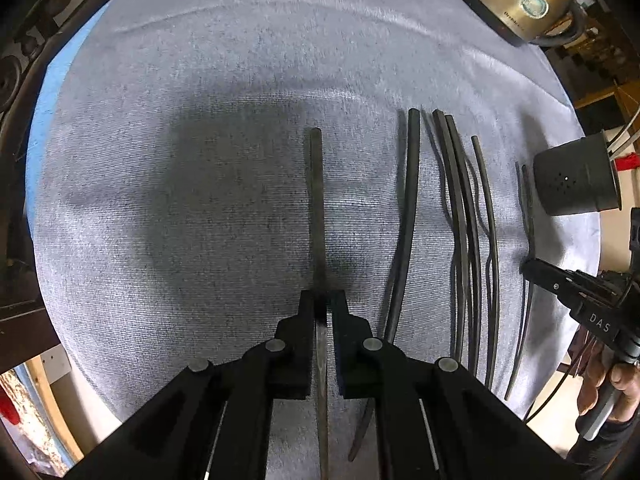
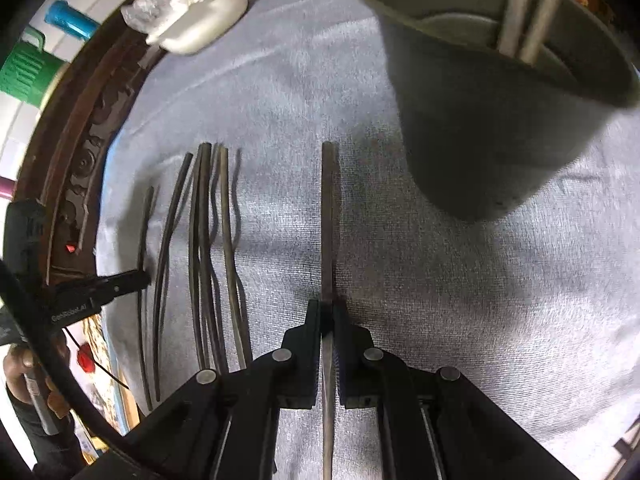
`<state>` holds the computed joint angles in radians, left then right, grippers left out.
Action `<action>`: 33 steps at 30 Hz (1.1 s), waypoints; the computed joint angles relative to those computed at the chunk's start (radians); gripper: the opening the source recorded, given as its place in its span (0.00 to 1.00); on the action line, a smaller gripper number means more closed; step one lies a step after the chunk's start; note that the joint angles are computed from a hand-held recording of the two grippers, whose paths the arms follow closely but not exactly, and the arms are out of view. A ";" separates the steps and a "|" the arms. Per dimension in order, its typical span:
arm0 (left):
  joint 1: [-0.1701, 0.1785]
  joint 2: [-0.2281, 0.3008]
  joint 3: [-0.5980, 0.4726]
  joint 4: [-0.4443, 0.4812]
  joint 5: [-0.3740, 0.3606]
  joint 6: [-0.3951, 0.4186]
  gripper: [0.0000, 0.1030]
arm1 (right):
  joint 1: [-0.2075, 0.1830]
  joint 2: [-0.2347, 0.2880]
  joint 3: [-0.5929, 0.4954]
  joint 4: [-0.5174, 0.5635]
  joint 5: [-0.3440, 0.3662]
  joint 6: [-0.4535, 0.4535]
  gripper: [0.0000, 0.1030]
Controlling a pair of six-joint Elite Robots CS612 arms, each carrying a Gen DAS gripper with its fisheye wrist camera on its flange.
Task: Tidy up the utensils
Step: 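Grasp another dark chopstick from the pile with the left tool, then lift both held chopsticks and carry them over the grey metal cup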
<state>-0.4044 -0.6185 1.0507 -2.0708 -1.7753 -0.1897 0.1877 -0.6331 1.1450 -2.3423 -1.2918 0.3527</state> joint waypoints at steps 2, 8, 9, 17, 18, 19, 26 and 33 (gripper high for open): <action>0.001 0.010 -0.025 0.031 -0.011 0.007 0.14 | 0.004 0.012 -0.037 0.060 -0.012 -0.020 0.08; 0.006 0.070 -0.151 0.137 -0.023 0.024 0.15 | 0.008 0.058 -0.162 0.248 -0.024 -0.048 0.09; 0.006 0.073 -0.157 0.138 -0.024 0.022 0.14 | 0.007 0.066 -0.180 0.266 -0.024 -0.046 0.08; 0.037 0.052 -0.093 0.016 -0.080 0.000 0.05 | 0.014 0.049 -0.135 0.170 -0.043 -0.046 0.06; 0.038 0.038 -0.066 -0.027 -0.078 -0.009 0.05 | 0.014 0.036 -0.104 0.120 -0.039 -0.034 0.06; 0.038 0.023 -0.040 -0.071 -0.077 -0.016 0.05 | 0.014 0.025 -0.081 0.082 -0.038 -0.026 0.06; 0.032 -0.087 0.160 -0.537 0.023 -0.118 0.05 | 0.024 -0.077 0.115 -0.353 -0.152 0.082 0.06; 0.004 -0.094 0.314 -1.042 0.219 -0.178 0.05 | 0.071 -0.106 0.242 -0.824 -0.520 0.112 0.06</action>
